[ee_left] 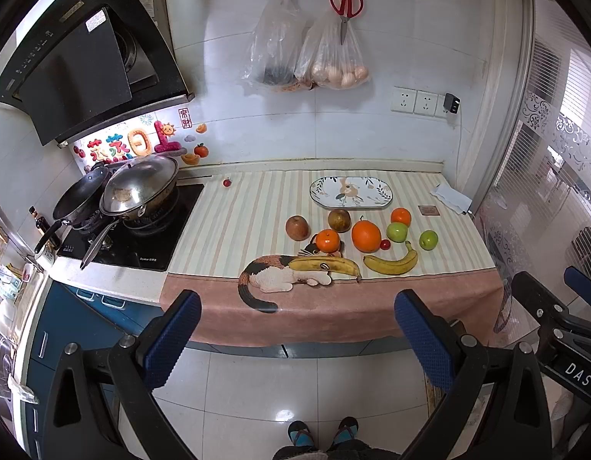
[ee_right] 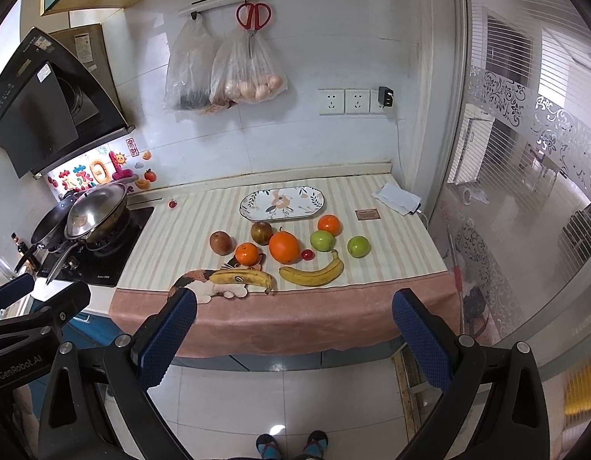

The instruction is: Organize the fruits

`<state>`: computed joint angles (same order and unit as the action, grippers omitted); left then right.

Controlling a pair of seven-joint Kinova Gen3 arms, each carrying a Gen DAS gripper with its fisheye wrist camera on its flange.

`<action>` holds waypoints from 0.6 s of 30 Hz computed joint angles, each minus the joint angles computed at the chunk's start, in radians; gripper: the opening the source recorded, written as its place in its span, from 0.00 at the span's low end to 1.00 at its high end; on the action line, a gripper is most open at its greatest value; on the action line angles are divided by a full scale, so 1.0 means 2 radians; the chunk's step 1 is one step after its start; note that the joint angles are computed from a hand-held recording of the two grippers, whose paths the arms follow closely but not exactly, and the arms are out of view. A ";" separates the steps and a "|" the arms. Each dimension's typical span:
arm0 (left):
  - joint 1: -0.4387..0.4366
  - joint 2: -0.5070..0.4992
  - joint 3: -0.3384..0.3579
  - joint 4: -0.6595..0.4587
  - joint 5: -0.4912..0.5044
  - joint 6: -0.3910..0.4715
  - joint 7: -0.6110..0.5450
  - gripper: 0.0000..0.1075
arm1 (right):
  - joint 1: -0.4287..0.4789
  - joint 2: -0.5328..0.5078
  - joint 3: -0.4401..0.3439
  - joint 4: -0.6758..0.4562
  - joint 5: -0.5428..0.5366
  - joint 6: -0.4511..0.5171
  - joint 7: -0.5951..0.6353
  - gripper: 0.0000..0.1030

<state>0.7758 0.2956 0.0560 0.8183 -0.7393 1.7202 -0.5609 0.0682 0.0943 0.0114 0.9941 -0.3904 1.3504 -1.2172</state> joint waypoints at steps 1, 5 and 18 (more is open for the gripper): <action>0.000 -0.001 0.000 0.003 0.000 -0.001 0.000 0.96 | 0.000 0.001 0.000 -0.001 -0.001 0.001 0.000 1.00; -0.001 -0.001 0.001 0.001 -0.001 0.000 0.000 0.96 | 0.000 0.002 0.000 -0.003 -0.001 0.001 -0.001 1.00; -0.003 -0.003 0.001 0.005 -0.001 -0.002 0.000 0.96 | -0.010 0.002 -0.005 -0.008 0.009 0.002 -0.012 1.00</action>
